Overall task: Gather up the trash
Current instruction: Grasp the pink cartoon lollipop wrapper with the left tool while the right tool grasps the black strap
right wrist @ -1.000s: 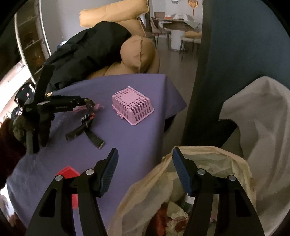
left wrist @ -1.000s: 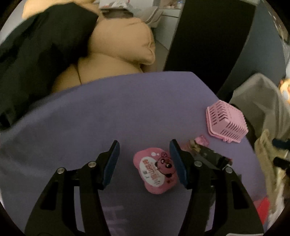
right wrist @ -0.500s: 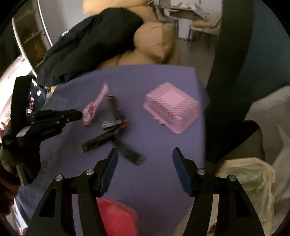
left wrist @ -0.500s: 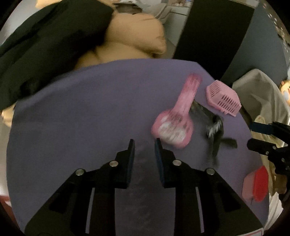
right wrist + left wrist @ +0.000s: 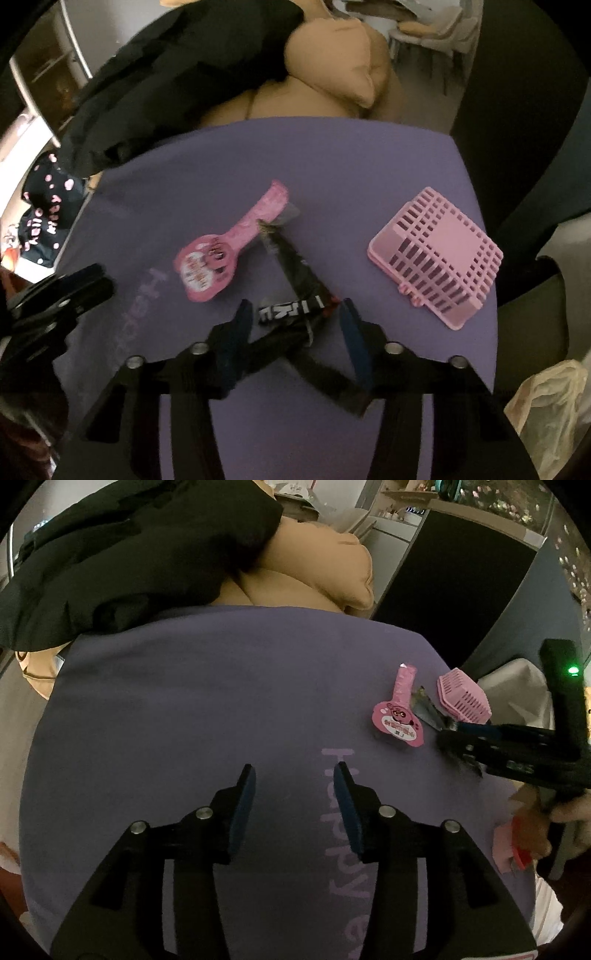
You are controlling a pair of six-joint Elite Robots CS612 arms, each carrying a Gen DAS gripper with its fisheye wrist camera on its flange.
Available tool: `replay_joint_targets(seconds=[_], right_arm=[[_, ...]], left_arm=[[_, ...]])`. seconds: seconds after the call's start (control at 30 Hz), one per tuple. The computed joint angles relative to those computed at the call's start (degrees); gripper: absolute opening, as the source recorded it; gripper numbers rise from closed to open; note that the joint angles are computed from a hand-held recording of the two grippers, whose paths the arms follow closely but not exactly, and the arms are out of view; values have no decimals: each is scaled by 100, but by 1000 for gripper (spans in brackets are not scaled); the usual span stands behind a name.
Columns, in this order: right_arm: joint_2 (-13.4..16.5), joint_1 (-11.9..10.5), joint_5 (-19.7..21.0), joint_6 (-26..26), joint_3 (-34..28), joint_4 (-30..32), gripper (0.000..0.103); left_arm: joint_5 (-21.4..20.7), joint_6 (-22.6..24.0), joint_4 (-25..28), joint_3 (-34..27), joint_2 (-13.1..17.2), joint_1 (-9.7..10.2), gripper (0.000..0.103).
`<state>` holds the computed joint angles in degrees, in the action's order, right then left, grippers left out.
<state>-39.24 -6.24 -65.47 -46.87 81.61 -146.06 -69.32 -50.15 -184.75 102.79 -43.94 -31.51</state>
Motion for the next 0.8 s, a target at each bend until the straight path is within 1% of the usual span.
replay_joint_targets(seconds=[0.07,0.17,0.3,0.43,0.53,0.63,0.73,0.77,0.8], right_arm=[[7,-36,135,-96,-15,60,36],[-69,-114,332,-275,58,42,31],[-160,-248,618,-273,110,-97,31],[-223,-390,887,-186,135,-323,31],[-241,-468,1071,-181,92,-277,31],[-236,-531,1235,-107,67,-354,31],[-232,-599,1374,-72,63,-393,31],[-226,-619,1402,-79,59,-393,31],[-223,-644,1436,-108,59,-380,31]], left_arm=[[13,42,-130,37,-5,-11,46],[20,163,-273,19,14,-17,48],[-109,386,-480,-74,73,-26,52],[-178,605,-480,-297,158,-30,53],[-260,720,-433,-576,279,2,56],[-301,868,-121,-871,390,27,57],[-262,1002,463,-1184,493,35,57],[-178,960,786,-1284,512,28,57],[-151,911,929,-1322,524,21,57]])
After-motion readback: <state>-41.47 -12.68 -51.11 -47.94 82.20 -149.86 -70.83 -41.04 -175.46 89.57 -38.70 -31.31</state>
